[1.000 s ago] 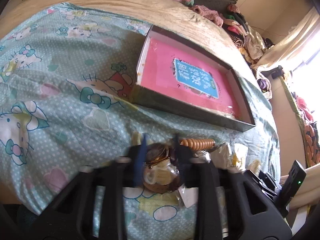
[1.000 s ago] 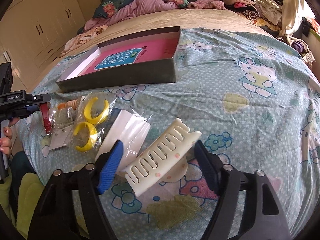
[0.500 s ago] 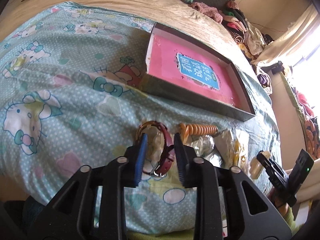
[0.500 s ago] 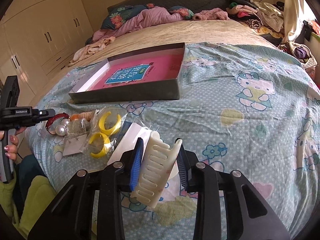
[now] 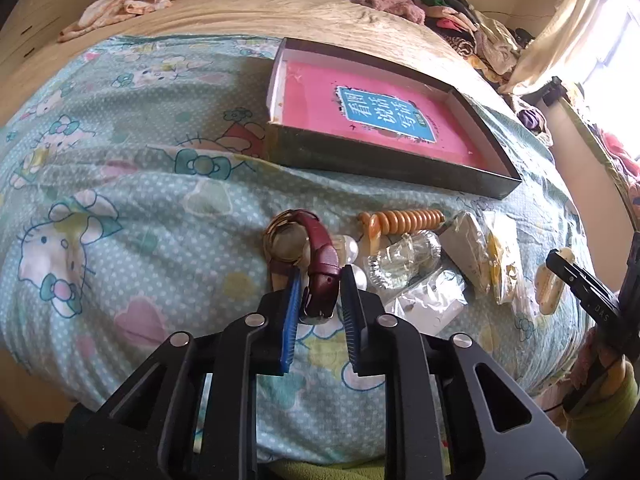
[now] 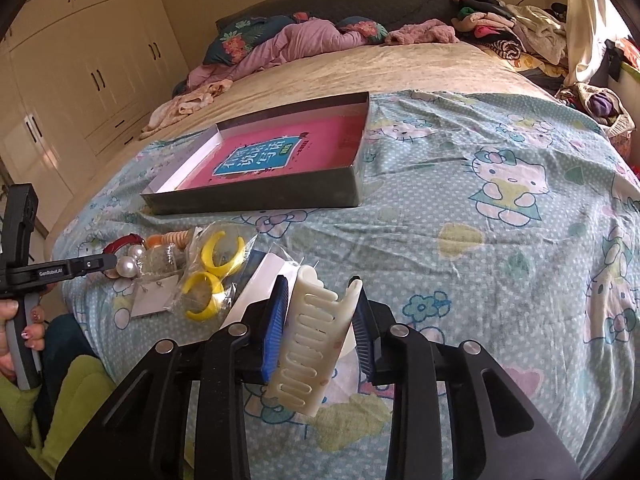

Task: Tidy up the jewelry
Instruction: 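Carry the watch and claw clip into the pink tray and open both tools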

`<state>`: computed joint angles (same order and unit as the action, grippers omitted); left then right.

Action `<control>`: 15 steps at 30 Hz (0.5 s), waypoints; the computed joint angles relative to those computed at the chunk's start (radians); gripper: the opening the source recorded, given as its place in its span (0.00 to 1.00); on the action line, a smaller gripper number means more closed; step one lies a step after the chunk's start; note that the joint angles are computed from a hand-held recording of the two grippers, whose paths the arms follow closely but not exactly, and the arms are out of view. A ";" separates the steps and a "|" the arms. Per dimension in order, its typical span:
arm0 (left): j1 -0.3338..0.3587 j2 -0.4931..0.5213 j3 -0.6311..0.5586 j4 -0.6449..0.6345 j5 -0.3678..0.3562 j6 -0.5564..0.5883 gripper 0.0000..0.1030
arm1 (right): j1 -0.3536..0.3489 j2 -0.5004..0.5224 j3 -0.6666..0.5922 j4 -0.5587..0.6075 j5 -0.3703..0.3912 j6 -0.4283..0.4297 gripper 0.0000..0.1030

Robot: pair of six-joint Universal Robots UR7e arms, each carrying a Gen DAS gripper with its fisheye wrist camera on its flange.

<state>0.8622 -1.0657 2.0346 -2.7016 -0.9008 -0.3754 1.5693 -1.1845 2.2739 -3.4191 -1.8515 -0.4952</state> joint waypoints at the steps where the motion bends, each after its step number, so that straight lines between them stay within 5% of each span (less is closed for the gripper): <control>1: -0.003 0.000 0.000 -0.006 0.002 0.009 0.09 | 0.001 0.000 -0.002 0.000 0.000 0.001 0.29; 15: -0.023 0.033 -0.134 -0.027 0.032 0.124 0.08 | 0.054 0.000 -0.083 0.002 0.025 -0.041 0.29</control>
<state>0.8390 -1.0331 1.9011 -2.7285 -0.8686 -0.2517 1.6234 -1.1846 2.1914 -3.4172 -1.8269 -0.5365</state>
